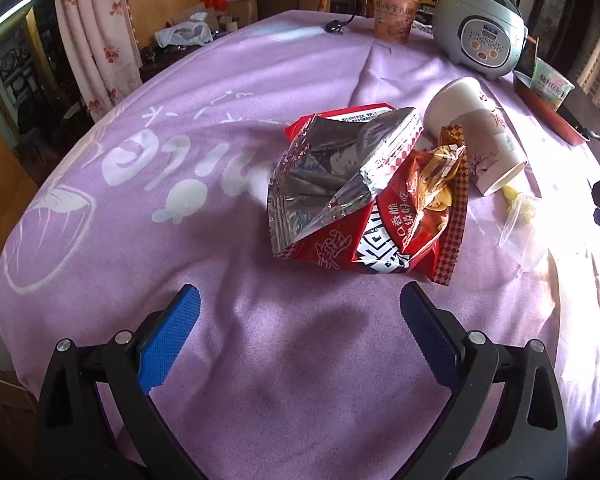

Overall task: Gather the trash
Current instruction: 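Reach the right gripper to the clear plastic bowl and grasp its rim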

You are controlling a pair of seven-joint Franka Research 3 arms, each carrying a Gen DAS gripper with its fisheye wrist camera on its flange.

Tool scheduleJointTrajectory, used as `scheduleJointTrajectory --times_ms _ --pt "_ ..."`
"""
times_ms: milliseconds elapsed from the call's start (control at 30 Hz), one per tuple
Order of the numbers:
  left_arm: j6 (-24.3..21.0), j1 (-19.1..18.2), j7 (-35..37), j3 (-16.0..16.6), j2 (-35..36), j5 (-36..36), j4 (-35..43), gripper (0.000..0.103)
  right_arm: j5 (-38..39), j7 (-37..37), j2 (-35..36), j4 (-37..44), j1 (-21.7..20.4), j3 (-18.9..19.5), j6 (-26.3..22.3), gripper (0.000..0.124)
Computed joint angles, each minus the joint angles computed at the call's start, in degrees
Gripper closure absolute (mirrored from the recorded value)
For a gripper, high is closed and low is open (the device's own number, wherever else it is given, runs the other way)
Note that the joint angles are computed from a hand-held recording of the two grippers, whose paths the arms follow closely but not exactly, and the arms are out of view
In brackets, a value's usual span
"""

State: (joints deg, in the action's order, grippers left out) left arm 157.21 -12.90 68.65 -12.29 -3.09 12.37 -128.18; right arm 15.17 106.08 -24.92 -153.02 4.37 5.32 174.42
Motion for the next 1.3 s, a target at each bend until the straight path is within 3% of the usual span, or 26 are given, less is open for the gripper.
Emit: scheduleJointTrajectory --times_ms 100,367,600,900,1067,1133,1200,1233,1300 --pt "-2.1 -0.4 5.6 0.4 0.9 -6.0 1.0 0.007 -2.2 2.6 0.3 0.4 -3.0 2.8 -1.7 0.037" --pt "-3.4 -0.2 -1.1 -0.7 1.3 3.8 1.6 0.007 -2.5 3.2 2.5 1.5 -1.0 0.8 -4.3 0.046" --pt "-3.6 -0.3 -1.1 -0.4 1.2 2.9 1.5 0.006 -4.1 4.8 4.0 2.7 -0.7 0.5 -7.2 0.048" --pt "-3.7 -0.4 -1.4 -0.5 1.4 3.1 1.7 0.006 -10.1 6.5 4.4 2.5 -3.2 2.2 -5.9 0.048" --pt "-3.7 -0.4 -1.3 -0.4 1.4 3.0 1.7 0.006 -9.6 1.4 5.2 2.5 -1.2 -0.1 -4.5 0.044" --pt "-3.7 -0.4 -1.2 -0.4 1.4 3.0 1.7 0.006 -14.8 2.4 5.5 3.2 -5.1 3.7 -6.2 0.038" --pt "-3.7 -0.4 -1.2 -0.4 1.4 2.9 1.7 0.006 -25.9 10.3 5.8 4.8 -12.6 10.8 -9.8 0.029" --pt "-3.7 -0.4 -1.2 -0.4 1.4 2.9 1.7 0.006 -27.5 11.8 5.9 5.1 -13.4 11.6 -10.1 0.026" --pt "-3.6 -0.4 -0.9 -0.4 1.4 2.7 1.7 0.006 -26.5 11.3 5.8 4.6 -11.1 9.0 -9.4 0.026"
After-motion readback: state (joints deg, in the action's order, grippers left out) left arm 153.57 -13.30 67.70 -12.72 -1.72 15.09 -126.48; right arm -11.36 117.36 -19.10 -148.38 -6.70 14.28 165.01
